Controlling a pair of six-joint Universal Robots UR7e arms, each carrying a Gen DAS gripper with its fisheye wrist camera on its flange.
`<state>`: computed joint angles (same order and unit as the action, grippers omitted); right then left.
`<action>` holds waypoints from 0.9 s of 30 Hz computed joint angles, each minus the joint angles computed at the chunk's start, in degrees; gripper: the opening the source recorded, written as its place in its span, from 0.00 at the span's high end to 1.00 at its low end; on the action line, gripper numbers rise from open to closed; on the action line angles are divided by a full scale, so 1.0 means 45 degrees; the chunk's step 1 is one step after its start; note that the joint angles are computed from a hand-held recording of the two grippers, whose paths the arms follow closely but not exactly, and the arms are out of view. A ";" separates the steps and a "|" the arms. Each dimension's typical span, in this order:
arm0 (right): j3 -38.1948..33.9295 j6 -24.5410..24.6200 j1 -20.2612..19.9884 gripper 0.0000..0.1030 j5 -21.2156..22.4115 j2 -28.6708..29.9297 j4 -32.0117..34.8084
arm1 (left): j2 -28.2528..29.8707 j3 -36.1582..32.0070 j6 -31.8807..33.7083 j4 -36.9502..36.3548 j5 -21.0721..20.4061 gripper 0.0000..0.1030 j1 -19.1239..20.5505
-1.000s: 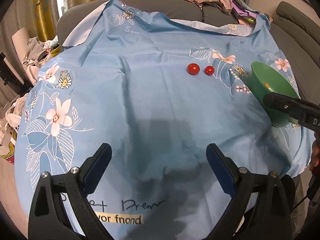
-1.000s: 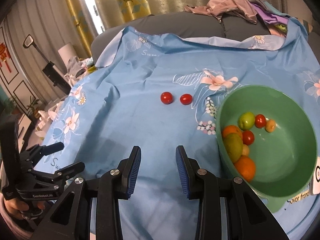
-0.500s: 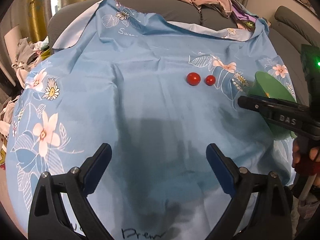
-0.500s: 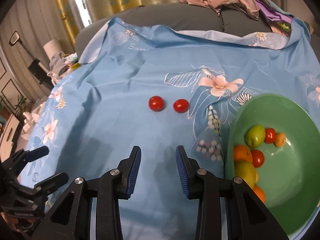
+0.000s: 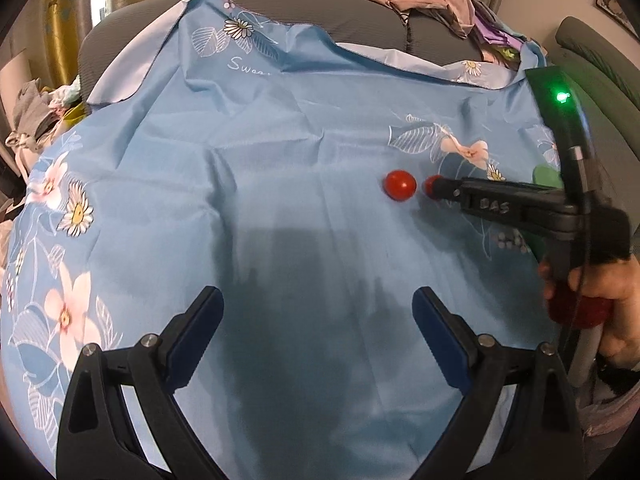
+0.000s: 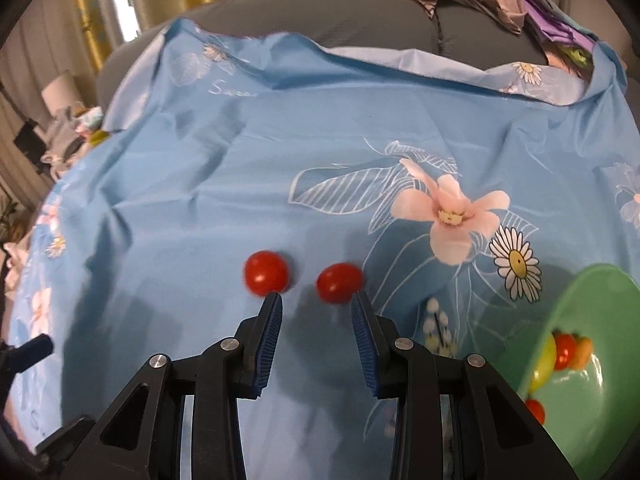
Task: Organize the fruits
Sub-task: 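Grasp a red cherry tomato with the right gripper while the left gripper grasps the other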
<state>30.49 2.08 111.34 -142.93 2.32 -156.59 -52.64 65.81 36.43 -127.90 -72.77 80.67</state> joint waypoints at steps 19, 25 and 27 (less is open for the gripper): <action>-0.1793 -0.0129 -0.0505 0.69 0.0605 0.0831 0.0893 | 0.0620 -0.0538 0.0669 -0.0336 0.0374 0.07 -0.0272; -0.1520 -0.0240 -0.0550 0.73 0.0965 0.0696 0.0664 | 0.0626 -0.0487 0.0757 -0.0451 0.0515 0.07 -0.0314; -0.1412 -0.0333 -0.0547 0.73 0.1017 0.0667 0.0363 | 0.0637 -0.0486 0.0775 -0.0463 0.0565 0.07 -0.0330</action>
